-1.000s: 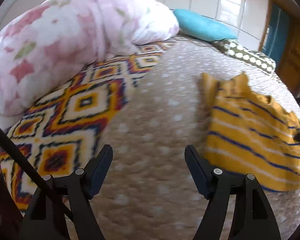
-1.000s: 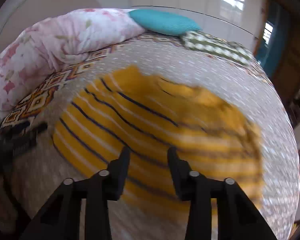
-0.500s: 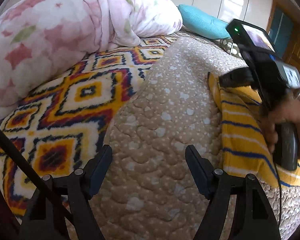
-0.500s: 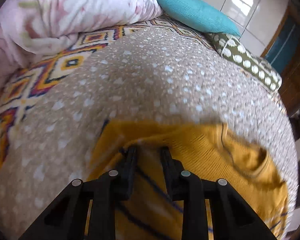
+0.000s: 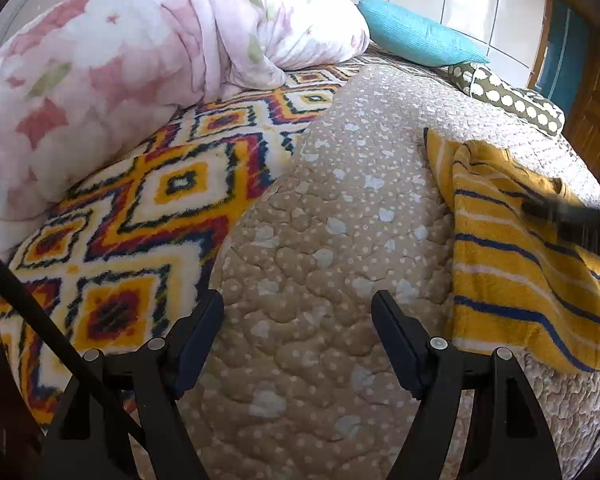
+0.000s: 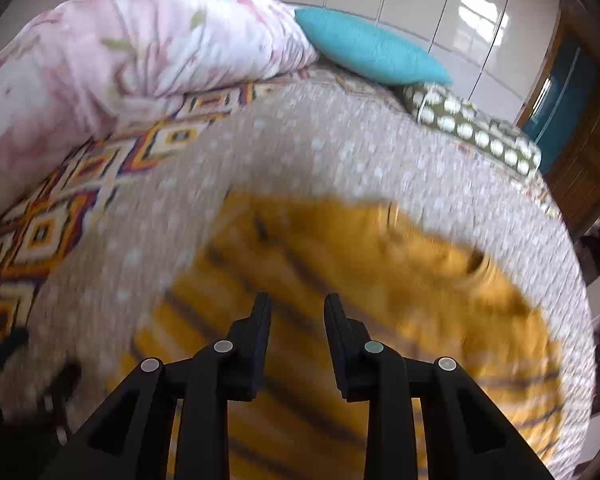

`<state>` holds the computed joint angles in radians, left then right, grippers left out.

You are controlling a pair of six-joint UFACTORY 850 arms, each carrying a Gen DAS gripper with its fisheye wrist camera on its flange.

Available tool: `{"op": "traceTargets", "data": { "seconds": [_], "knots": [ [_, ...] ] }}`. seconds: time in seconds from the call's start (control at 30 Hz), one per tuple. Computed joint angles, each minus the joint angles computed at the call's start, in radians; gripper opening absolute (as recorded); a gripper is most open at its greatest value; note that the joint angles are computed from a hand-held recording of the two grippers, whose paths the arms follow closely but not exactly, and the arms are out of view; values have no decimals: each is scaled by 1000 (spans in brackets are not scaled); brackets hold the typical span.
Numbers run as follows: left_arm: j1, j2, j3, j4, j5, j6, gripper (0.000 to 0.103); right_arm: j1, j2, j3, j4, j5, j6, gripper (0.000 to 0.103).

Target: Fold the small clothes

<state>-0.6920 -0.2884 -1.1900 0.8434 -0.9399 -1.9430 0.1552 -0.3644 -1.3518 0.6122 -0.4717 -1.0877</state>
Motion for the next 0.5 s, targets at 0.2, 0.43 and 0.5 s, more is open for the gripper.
{"op": "traceTargets", "data": {
  "seconds": [0.2,0.43,0.5],
  "knots": [
    [-16,0,-9,20,-20,-32,75,-68,36,77,161,-171,-166,29],
    [-27,-16,-38,42,-22,-25,75,-197,63,81,238,-142,-224,30],
    [-30,-19,-46,51,-25,-31,75,-235,36,55,211,-89,-168,32]
  ]
}}
